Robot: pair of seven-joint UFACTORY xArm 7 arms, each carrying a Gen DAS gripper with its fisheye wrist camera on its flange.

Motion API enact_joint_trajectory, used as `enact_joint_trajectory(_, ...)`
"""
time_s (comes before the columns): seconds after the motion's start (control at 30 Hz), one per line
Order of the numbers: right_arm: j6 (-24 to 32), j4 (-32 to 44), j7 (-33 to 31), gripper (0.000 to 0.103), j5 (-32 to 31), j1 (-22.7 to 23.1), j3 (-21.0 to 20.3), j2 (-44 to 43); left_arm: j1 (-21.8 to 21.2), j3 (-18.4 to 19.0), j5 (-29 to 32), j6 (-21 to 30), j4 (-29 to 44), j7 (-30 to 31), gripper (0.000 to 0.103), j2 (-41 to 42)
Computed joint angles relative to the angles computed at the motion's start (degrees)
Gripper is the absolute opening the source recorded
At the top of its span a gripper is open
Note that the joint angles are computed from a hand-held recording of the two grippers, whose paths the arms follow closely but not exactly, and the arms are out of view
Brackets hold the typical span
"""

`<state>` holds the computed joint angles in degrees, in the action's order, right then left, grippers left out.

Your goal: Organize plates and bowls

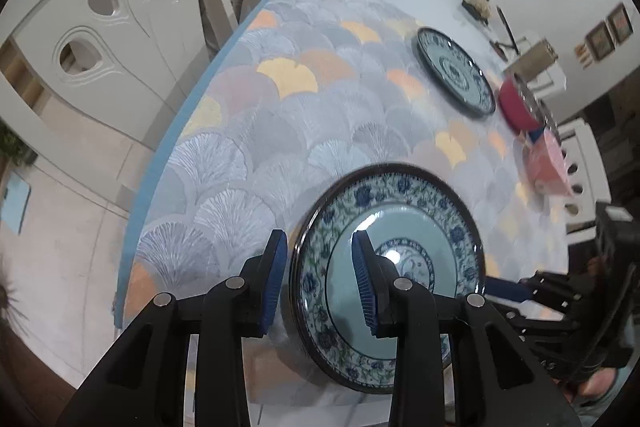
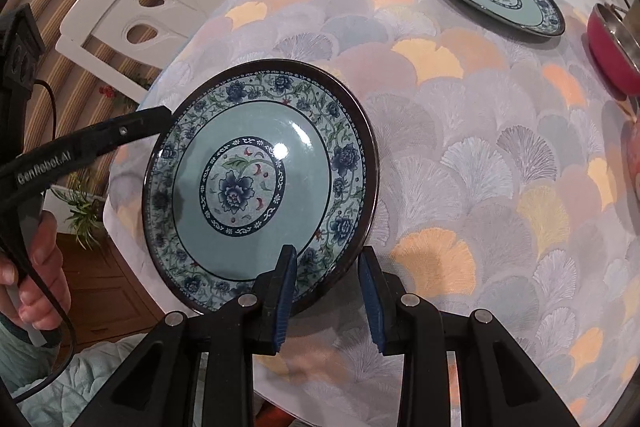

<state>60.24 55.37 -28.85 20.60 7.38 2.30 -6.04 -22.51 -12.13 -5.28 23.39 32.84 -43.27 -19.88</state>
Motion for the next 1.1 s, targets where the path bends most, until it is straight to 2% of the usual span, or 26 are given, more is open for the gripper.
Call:
enact_joint_trajectory(0.13,0.0,0.6,0.7,0.031,0.2,-0.2,-0.1,0.5,0.6,-0.2,1.3,-0.2,1.8,0.4,0.031,0.6)
enact_joint_trajectory(0.27,0.8,2.6,0.4,0.032,1.4,-1.0,-0.9,0.5,0.8,0.1,3.1,-0.1,5.8,3.4,0.031,2.8)
enact_joint_trajectory(0.37,0.9,5.4,0.6,0.039,3.3,-2.0,-1.7,1.4,0.9,0.9,4.0,-0.7,10.5,8.0,0.032,5.8)
enact_joint_trajectory(0.4,0.1,6.6,1.0,0.042,4.1,-2.5,-1.9,2.1,1.2,1.1,4.5,-0.4,12.8,9.5,0.042,7.3)
enact_joint_trajectory(0.43,-0.5,7.6,1.3,0.051,4.4,-2.8,-2.0,2.7,1.7,1.1,5.3,0.0,15.3,10.4,0.046,9.0)
enact_joint_trajectory(0.47,-1.5,8.7,2.0,0.055,4.8,-3.3,-2.1,3.6,2.0,1.2,5.7,0.4,18.2,11.3,0.055,11.1)
enact_joint_trajectory(0.5,-2.3,9.8,2.8,0.055,5.3,-3.7,-2.1,4.5,2.1,1.5,5.2,-0.1,21.0,12.8,0.062,13.4)
enact_joint_trajectory(0.57,-3.9,12.9,5.5,0.055,6.4,-4.5,-2.1,7.3,1.5,2.7,-1.1,-2.8,25.8,19.4,0.062,18.0)
enact_joint_trajectory(0.63,-4.9,15.9,9.4,0.055,7.2,-5.6,-2.2,10.2,2.0,2.8,-5.5,-0.2,32.7,23.7,0.062,24.0)
enact_joint_trajectory(0.73,-6.6,20.1,17.4,0.055,4.6,-6.7,-2.1,14.6,3.2,2.0,-7.3,3.1,43.4,26.9,0.059,33.5)
enact_joint_trajectory(0.87,-9.1,24.9,24.6,0.055,2.3,-7.9,-1.6,20.3,4.5,0.4,-9.3,7.6,56.2,30.4,0.047,44.9)
enact_joint_trajectory(0.97,-10.0,29.2,26.6,0.055,0.7,-9.0,-1.1,24.9,3.4,1.1,-7.3,12.6,66.4,30.5,0.036,53.2)
enact_joint_trajectory(1.07,-9.1,34.1,28.9,0.055,-1.2,-9.5,-0.4,29.7,2.8,1.9,-6.1,15.3,72.1,29.9,0.023,58.1)
enact_joint_trajectory(1.1,-8.5,35.9,29.3,0.055,-1.4,-9.8,-0.1,31.3,2.8,1.9,-6.1,15.5,73.6,29.8,0.023,59.4)
